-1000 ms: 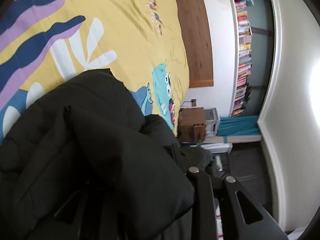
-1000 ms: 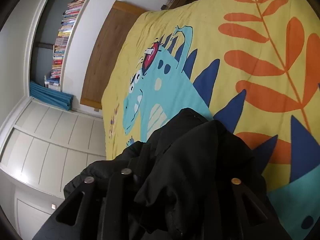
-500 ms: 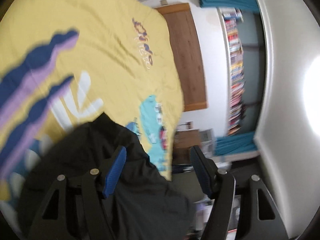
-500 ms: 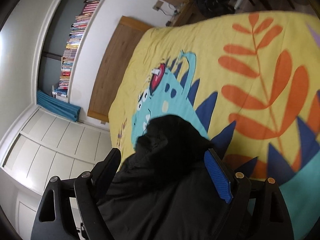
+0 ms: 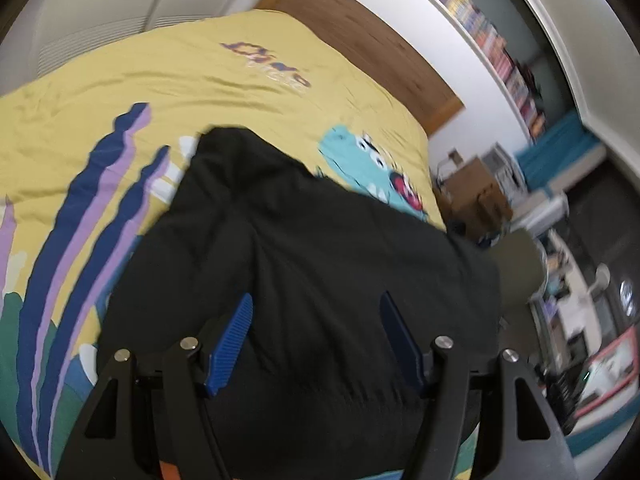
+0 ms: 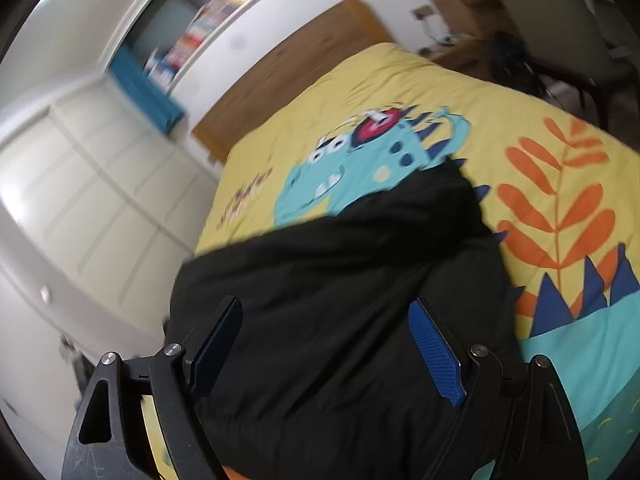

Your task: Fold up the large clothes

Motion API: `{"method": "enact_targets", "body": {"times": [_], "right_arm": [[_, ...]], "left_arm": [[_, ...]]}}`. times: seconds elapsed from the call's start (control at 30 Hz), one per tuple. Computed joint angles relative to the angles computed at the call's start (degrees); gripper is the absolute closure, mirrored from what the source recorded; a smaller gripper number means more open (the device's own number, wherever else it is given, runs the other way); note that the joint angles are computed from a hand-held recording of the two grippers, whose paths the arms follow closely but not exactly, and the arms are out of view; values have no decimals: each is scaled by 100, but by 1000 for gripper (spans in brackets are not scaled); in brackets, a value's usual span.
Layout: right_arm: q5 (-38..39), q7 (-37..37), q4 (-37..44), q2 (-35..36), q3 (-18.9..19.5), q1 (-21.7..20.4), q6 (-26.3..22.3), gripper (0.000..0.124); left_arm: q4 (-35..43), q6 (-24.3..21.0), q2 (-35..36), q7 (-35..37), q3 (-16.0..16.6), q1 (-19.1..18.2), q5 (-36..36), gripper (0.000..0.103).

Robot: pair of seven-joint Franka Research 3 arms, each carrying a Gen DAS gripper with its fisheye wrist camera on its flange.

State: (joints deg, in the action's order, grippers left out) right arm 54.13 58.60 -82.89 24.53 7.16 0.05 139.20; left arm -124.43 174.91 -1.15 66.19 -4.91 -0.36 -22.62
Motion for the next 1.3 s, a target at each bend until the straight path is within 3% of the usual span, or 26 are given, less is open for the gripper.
{"method": "enact_targets", "body": {"times": [0.07, 0.13, 0.17, 0.33, 0.5, 0.7, 1.03, 1.3], "right_arm": [[-84, -199, -184, -131, 47, 114, 104, 39], [-148, -427, -298, -201, 97, 252, 193, 39], [-243, -528, -341, -218, 109, 361, 285, 39], [-626, -906, -383, -108, 190, 770, 681, 39], [-1106, -790, -79, 329, 165, 1031, 966, 39], [-1463, -554, 247, 698, 207, 978, 993, 39], [-1530, -212, 685, 1068, 291, 790, 894, 40], [-1882, 328, 767, 1146, 77, 780, 939, 40]], "left_arm": [[15, -23, 23, -810, -90, 41, 1063, 38], [233, -150, 180, -2126, -120, 72, 2794, 38], [355, -208, 263, -2522, -111, 33, 3336, 38], [1118, -583, 762, -3102, -85, -254, 4510, 38], [1870, -1065, 1306, -3143, -29, -494, 4949, 38], [2258, -1357, 1664, -3249, 80, -665, 5232, 38], [2554, -1609, 1925, -3214, 120, -729, 5273, 38], [2613, -1691, 1951, -3185, 120, -728, 5261, 38]]}}
